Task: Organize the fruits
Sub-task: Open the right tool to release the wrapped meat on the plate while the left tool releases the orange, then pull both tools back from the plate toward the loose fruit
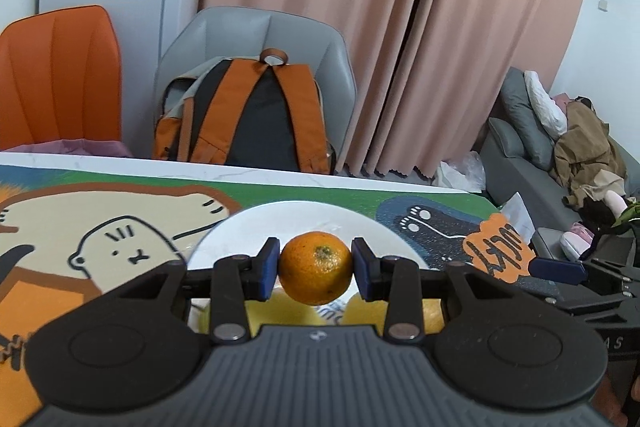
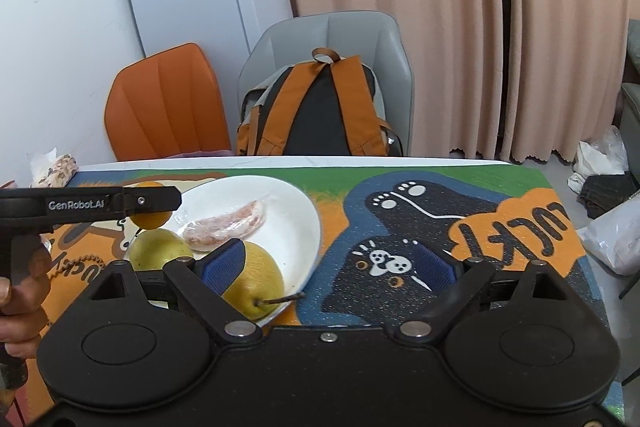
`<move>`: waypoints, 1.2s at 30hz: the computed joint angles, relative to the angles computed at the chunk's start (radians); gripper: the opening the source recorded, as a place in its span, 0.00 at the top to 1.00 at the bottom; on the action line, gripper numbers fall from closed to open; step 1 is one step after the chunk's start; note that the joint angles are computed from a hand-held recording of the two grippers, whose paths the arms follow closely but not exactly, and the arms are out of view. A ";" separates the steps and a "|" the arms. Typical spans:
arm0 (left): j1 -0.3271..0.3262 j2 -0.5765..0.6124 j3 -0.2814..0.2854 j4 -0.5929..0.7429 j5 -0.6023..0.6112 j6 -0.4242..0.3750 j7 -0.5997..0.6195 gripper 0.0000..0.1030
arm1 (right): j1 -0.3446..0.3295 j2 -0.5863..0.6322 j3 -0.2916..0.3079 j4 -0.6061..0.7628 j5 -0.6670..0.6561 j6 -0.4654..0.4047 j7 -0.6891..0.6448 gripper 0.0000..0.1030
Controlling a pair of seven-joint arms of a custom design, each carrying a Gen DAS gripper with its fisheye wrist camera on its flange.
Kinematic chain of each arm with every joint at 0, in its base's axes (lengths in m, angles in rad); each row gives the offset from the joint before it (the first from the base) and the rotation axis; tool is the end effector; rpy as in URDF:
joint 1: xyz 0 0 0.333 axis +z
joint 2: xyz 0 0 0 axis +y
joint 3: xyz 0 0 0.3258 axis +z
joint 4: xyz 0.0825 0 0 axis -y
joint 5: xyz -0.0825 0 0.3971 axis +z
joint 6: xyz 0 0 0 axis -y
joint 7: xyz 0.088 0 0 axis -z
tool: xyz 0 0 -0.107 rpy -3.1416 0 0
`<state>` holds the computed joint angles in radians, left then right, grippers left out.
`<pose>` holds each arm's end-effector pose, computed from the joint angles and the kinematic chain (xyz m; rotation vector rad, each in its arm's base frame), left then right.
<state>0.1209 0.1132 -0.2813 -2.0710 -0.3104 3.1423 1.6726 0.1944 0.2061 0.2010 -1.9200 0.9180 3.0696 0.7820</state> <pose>0.6232 -0.0673 0.4951 -1.7616 1.6483 -1.0597 0.6269 0.1834 0.4774 -1.7555 1.3329 -0.4942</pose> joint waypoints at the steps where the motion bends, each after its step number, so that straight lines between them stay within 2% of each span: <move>1: -0.016 0.005 0.018 0.006 0.026 -0.004 -0.027 0.64 | -0.002 -0.001 0.001 -0.001 0.004 0.001 -0.002 0.11; 4: -0.104 0.010 0.128 0.016 0.205 -0.017 -0.211 0.60 | -0.013 -0.004 0.010 -0.003 0.037 0.001 -0.027 0.11; 5: -0.117 0.009 0.147 0.016 0.252 -0.021 -0.259 0.60 | -0.015 -0.004 0.013 -0.003 0.050 0.000 -0.039 0.11; 7: -0.096 -0.001 0.127 0.005 0.262 -0.014 -0.275 0.60 | -0.016 -0.006 0.014 -0.005 0.069 -0.001 -0.054 0.11; 16: -0.095 -0.064 0.152 -0.056 0.370 -0.024 -0.394 0.59 | -0.003 -0.031 0.006 -0.024 0.172 -0.018 -0.139 0.11; 20: -0.103 -0.102 0.176 -0.097 0.464 -0.021 -0.493 0.47 | 0.015 -0.046 -0.012 -0.042 0.185 -0.024 -0.143 0.10; 26: -0.091 -0.155 0.180 -0.157 0.578 -0.029 -0.620 0.40 | 0.034 -0.081 -0.024 -0.075 0.248 -0.037 -0.197 0.10; 30: -0.077 -0.200 0.173 -0.206 0.626 -0.024 -0.674 0.29 | 0.054 -0.102 -0.040 -0.095 0.274 -0.051 -0.217 0.04; 32: -0.068 -0.222 0.168 -0.230 0.649 -0.023 -0.702 0.26 | 0.063 -0.113 -0.047 -0.105 0.289 -0.063 -0.219 0.01; 36: -0.056 -0.261 0.163 -0.271 0.666 -0.019 -0.728 0.20 | 0.078 -0.134 -0.063 -0.125 0.309 -0.083 -0.218 0.00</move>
